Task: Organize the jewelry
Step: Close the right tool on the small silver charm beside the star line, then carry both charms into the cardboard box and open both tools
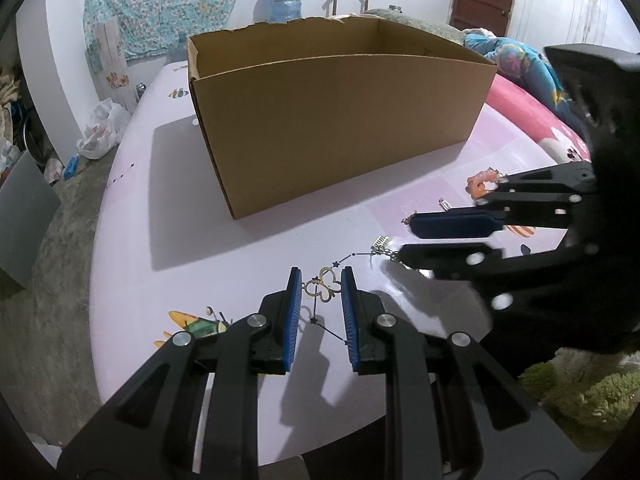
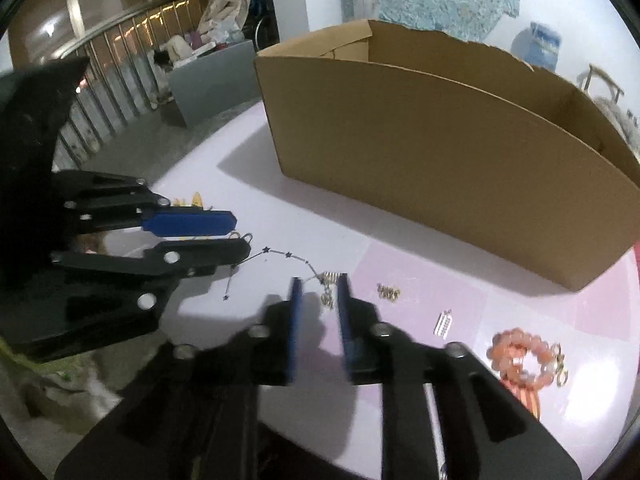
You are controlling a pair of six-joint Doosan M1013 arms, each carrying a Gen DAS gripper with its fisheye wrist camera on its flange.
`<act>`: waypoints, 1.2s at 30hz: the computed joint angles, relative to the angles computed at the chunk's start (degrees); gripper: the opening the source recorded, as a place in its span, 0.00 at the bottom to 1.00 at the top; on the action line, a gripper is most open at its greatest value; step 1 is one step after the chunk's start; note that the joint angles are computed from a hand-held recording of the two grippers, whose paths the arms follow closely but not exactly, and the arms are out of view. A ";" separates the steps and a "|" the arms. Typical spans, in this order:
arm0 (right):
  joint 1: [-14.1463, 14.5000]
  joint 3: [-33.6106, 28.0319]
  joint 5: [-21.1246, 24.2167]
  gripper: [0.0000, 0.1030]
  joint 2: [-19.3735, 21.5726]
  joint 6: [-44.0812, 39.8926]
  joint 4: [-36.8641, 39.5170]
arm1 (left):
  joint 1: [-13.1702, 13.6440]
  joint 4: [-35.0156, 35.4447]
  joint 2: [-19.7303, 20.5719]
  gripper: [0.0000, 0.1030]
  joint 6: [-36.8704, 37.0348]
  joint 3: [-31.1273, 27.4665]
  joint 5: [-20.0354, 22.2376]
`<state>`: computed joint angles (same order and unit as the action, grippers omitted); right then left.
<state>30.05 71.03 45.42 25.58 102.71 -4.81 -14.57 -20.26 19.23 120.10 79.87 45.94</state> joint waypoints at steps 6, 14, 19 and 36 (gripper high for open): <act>-0.18 -2.61 4.69 0.04 2.28 -1.21 0.78 | 0.45 -0.71 -0.30 0.18 -0.25 0.61 -0.65; -0.89 -1.98 4.52 0.03 1.32 0.00 3.56 | 1.17 -1.86 -0.48 0.18 -0.04 1.19 -1.09; -0.54 -1.14 2.86 0.03 -0.46 2.09 1.06 | 1.56 -2.67 -0.79 0.18 0.40 1.45 -1.63; -3.20 -3.74 -9.54 0.03 -5.16 1.66 -4.84 | 2.24 -15.20 -3.47 0.18 15.52 -3.68 -9.53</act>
